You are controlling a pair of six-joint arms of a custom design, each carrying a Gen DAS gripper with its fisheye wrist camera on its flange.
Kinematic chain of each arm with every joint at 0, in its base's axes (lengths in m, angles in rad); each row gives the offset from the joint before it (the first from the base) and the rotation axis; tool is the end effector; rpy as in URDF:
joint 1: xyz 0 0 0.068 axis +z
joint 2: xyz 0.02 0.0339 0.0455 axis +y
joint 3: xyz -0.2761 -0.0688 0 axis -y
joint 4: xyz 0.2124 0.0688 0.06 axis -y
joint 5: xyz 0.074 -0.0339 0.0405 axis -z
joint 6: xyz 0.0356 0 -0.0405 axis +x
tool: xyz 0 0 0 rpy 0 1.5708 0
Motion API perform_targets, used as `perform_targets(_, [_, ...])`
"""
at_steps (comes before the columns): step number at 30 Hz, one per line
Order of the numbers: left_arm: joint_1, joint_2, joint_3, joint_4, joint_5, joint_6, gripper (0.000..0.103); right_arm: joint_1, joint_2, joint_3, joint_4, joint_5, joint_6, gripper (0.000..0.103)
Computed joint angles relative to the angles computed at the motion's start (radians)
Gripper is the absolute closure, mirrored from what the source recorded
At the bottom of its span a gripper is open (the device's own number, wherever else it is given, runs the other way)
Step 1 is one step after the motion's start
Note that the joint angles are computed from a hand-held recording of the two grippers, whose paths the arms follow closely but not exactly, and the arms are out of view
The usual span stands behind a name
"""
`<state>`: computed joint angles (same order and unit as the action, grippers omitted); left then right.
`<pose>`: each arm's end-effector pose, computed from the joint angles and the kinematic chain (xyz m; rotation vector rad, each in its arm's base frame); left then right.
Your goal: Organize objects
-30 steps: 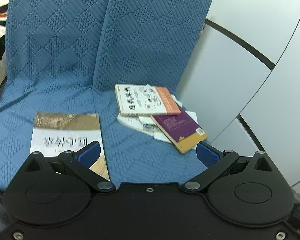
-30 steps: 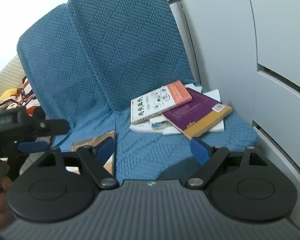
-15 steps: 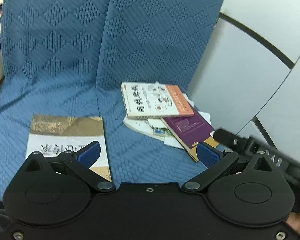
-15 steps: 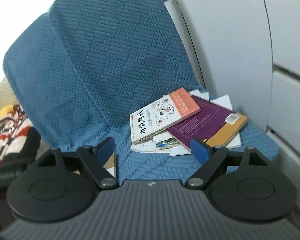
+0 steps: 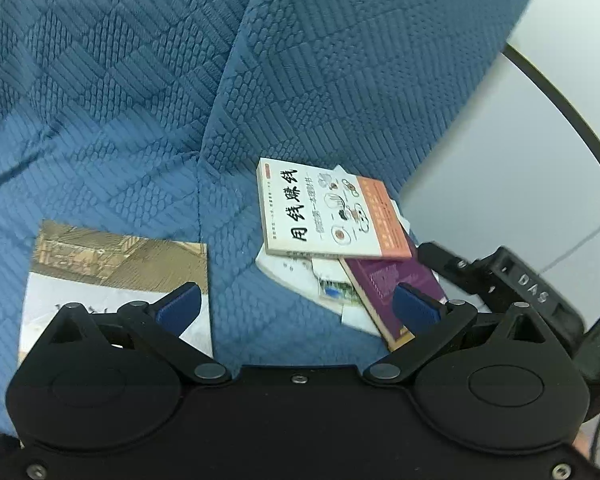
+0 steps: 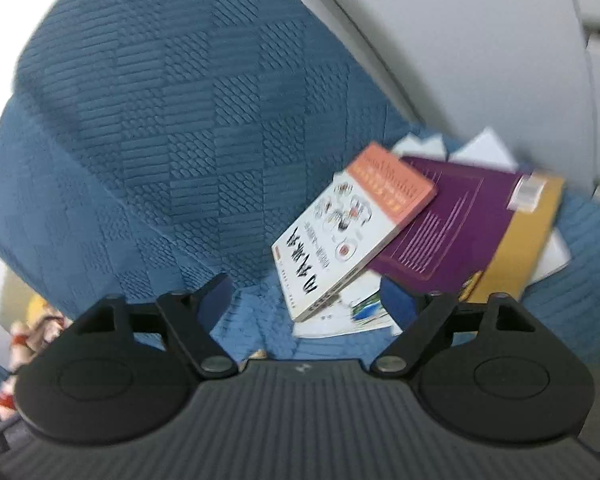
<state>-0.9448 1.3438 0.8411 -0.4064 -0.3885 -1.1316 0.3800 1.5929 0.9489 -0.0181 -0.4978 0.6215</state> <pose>0.1507 -0.1855 0.2484 -0.3917 2.4141 -0.4783 0.2862 0.1326 0.2453 -0.0065 2.3687 1.0753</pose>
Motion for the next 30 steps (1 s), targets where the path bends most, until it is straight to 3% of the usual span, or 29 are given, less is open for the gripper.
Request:
perform_targets(5, [0.151,0.045,-0.058,0.147,0.138,0.053,0.010,0.003,0.178,0.082,0.028,-0.080,0.185,0.028])
perform_targets(9, [0.242,0.124,-0.051,0.206,0.220,0.077,0.028,0.030,0.291,0.131,0.063,-0.116,0.345,0.036])
perform_targets(11, [0.274,0.163,-0.044,0.235,0.261,0.083,0.038,0.048,0.324,0.143,0.086,-0.116,0.408,0.045])
perform_targets(13, [0.293,0.195,-0.040,0.256,0.282,0.079,0.052,0.072,0.352,0.162,0.094,-0.091,0.445,0.048])
perform_targets(16, [0.336,0.239,-0.046,0.297,0.324,0.066,0.063,0.101,0.394,0.196,0.092,-0.053,0.493,0.057])
perform_targets(19, [0.379,0.262,-0.070,0.350,0.366,0.042,0.067,0.125,0.417,0.206,0.106,-0.010,0.542,0.057])
perform_targets(30, [0.464,0.256,-0.150,0.472,0.451,-0.039,0.063,0.205,0.484,0.273,0.103,0.097,0.617,0.057])
